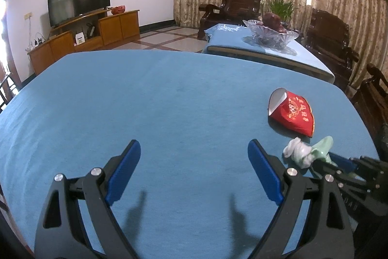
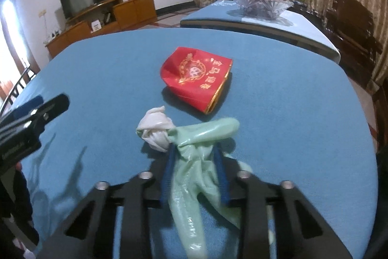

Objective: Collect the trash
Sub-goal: 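Grasp the red paper packet with the left tool while the right tool holds the glove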

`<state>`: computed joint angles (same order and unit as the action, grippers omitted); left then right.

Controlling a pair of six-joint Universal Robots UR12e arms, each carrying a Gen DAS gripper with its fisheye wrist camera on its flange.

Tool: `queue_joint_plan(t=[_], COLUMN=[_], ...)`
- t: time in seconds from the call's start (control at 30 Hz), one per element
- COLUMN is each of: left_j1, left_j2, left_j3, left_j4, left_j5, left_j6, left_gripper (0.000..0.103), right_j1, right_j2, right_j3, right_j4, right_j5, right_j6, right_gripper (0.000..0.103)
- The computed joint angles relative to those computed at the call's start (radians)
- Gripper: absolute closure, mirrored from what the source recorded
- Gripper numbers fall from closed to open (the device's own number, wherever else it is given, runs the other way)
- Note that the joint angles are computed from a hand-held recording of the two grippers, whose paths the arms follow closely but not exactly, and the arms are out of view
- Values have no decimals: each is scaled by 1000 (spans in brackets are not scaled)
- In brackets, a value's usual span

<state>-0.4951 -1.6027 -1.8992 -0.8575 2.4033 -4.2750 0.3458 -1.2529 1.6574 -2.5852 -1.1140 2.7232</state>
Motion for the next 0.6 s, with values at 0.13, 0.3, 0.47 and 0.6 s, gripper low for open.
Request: queue_joint_plan(t=[0.13,0.3,0.47,0.6], left_j1=[-2,-5,0,8], left_j2=[-12,-33,-62,-89], left_j3=[18,41,67,88], left_j4=[9,37,82,121], left_j5=[6,2,-11,-28], left_j6=[19,48,91,126], left_gripper=[16,16,16,16], right_j1=[-16,-40,-61,-77], right_j2=[-10,-23,-26,-12], right_j3=[11,19,9,-13], right_j4=[-18,-65,-102,-120], right_j5=[24,42,34,28], right_j6=[14,44,75,107], right_gripper=[89,90,90,90])
